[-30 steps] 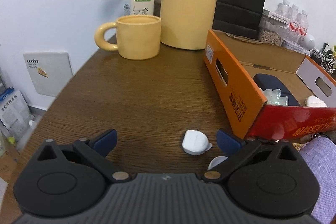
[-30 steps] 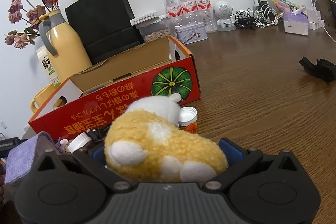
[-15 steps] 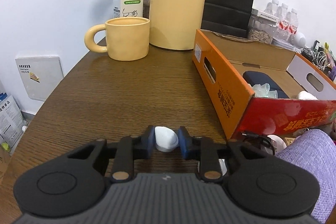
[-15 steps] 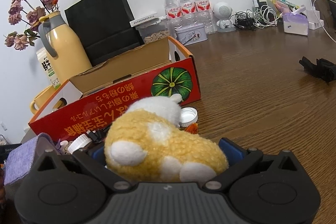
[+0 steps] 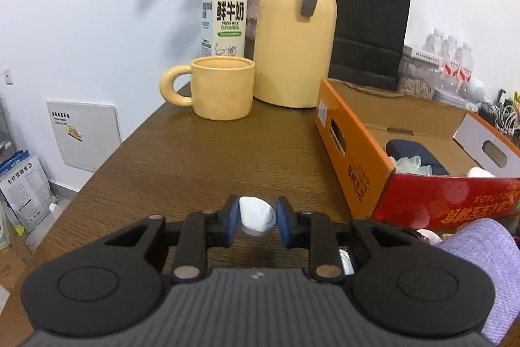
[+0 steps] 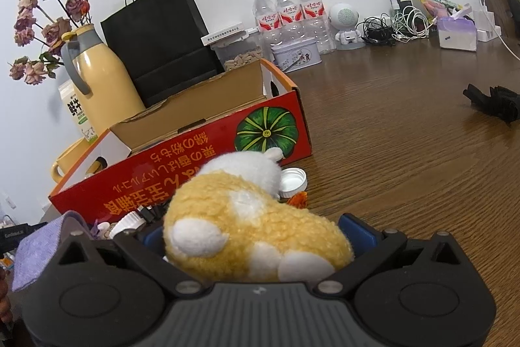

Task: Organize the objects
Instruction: 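Carry the cap and plush toy toward the cardboard box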

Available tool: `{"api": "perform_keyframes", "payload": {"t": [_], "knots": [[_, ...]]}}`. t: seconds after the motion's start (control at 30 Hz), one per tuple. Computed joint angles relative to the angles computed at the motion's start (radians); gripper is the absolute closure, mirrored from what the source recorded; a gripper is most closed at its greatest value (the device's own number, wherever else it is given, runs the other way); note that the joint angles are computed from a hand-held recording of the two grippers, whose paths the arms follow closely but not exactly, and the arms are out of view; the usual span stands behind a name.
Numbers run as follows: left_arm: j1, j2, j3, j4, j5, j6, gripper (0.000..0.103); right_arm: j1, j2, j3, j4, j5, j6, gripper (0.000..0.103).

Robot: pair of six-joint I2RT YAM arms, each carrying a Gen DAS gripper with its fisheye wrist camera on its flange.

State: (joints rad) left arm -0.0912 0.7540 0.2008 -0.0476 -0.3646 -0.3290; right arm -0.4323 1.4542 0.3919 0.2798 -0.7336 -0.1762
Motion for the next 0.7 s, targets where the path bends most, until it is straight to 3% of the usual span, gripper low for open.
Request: {"api": "perform_keyframes", "payload": {"t": [0.47, 0.7], "knots": [[-0.28, -0.178, -0.016, -0.216, -0.291, -0.23, 0.078, -0.096, -0.092, -0.075, 0.034, -0.186, -0.104, 0.011], [-0.678, -0.177, 0.092, -0.509, -0.592, -0.547, 0.078, -0.166, -0.148, -0.098, 0.026, -0.28, -0.19, 0.011]]}}
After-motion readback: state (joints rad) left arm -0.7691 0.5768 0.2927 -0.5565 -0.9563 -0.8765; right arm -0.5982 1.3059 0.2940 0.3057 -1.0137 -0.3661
